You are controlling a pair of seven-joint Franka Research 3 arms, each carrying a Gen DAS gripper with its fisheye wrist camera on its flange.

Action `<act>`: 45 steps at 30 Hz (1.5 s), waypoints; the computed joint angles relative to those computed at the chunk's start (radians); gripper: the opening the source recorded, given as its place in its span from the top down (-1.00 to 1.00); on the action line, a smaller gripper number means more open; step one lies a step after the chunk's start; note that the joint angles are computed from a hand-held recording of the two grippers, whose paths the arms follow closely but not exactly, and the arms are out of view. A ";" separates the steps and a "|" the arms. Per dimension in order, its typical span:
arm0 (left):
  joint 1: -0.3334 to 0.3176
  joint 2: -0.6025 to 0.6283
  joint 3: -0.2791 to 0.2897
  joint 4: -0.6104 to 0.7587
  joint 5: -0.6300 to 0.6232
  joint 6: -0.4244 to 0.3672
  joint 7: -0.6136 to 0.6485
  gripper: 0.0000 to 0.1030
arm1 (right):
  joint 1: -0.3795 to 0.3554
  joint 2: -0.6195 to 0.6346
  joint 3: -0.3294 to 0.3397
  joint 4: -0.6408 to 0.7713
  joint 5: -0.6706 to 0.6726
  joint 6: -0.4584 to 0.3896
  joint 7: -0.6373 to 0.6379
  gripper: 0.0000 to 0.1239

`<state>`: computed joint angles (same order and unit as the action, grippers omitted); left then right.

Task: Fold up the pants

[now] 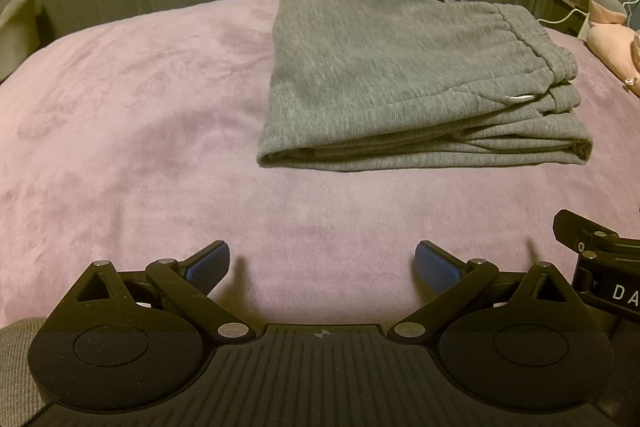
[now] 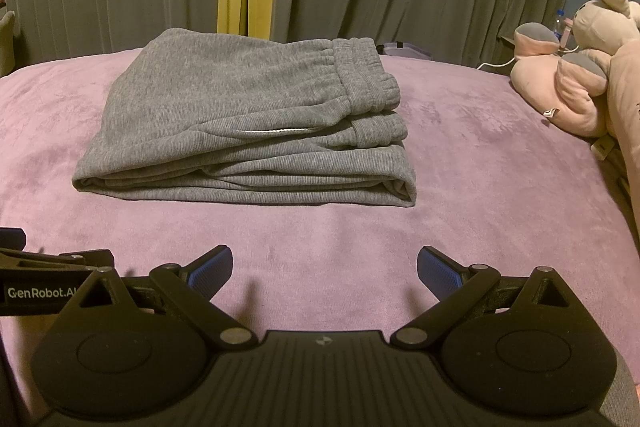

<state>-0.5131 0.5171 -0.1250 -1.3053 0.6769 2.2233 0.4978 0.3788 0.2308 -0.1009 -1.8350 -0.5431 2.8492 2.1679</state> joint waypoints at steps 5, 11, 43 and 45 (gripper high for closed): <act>0.000 0.000 0.000 0.000 -0.001 0.001 0.000 -0.98 | -0.001 0.000 0.001 0.000 0.001 -0.003 -0.006 -0.60; 0.004 -0.003 -0.001 -0.006 -0.009 0.005 0.002 -0.98 | -0.002 -0.001 0.004 0.000 0.006 -0.006 -0.012 -0.60; 0.013 -0.004 -0.005 -0.011 -0.028 0.006 0.021 -0.98 | -0.002 0.003 0.006 0.001 0.034 -0.011 -0.042 -0.60; 0.013 -0.003 -0.006 -0.010 -0.029 0.003 0.024 -0.98 | -0.002 0.004 0.005 0.001 0.033 -0.011 -0.042 -0.60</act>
